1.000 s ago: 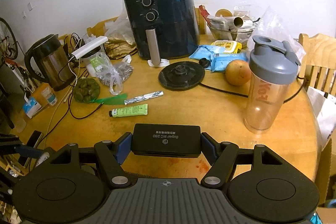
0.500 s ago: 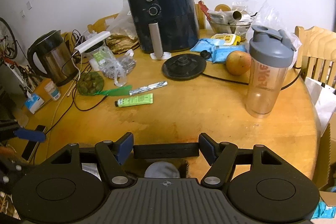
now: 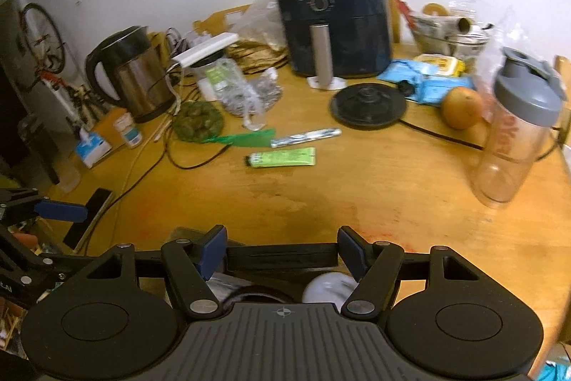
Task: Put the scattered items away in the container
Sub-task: 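Withdraw both open grippers up out of the cardboard box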
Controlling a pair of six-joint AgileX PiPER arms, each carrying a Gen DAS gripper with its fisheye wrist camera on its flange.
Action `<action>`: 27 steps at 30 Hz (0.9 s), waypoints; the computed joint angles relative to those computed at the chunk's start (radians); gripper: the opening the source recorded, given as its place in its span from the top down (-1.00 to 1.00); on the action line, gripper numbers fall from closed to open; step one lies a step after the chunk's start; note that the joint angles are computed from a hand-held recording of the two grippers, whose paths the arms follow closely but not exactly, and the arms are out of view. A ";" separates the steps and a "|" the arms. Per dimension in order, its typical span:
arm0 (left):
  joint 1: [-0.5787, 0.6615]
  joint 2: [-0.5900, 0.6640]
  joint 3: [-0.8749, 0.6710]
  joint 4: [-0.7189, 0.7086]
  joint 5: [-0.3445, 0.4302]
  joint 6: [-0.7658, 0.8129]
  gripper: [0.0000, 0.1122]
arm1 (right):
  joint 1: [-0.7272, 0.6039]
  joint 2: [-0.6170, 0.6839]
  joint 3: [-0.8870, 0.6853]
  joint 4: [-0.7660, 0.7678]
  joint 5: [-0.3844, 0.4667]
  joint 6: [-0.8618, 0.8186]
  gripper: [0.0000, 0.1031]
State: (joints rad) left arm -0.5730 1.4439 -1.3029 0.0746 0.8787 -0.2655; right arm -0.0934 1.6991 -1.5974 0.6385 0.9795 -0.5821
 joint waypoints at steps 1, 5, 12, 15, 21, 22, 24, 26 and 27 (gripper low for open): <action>0.002 -0.007 0.006 0.006 0.003 -0.011 -0.84 | 0.006 0.009 -0.010 0.006 0.008 0.000 -0.37; 0.010 -0.029 0.025 0.023 0.019 -0.052 -0.84 | 0.019 0.053 -0.056 0.037 0.052 0.032 -0.37; 0.030 -0.083 0.067 0.032 0.031 -0.115 -0.84 | 0.023 0.144 -0.140 0.061 0.118 0.184 -0.37; 0.045 -0.107 0.088 0.032 0.029 -0.138 -0.84 | 0.025 0.188 -0.181 0.039 0.137 0.291 -0.45; 0.068 -0.116 0.096 0.037 0.027 -0.160 -0.84 | 0.019 0.199 -0.183 0.036 0.112 0.341 -0.77; 0.074 -0.114 0.096 0.029 0.022 -0.156 -0.84 | 0.019 0.197 -0.182 0.031 0.107 0.345 -0.80; 0.078 -0.106 0.093 0.025 0.015 -0.155 -0.84 | 0.019 0.197 -0.186 0.018 0.099 0.353 -0.87; 0.079 -0.102 0.096 0.023 -0.003 -0.155 -0.84 | 0.015 0.195 -0.187 0.010 0.096 0.351 -0.90; 0.075 -0.103 0.102 0.028 -0.020 -0.162 -0.84 | 0.013 0.192 -0.187 0.005 0.093 0.348 -0.92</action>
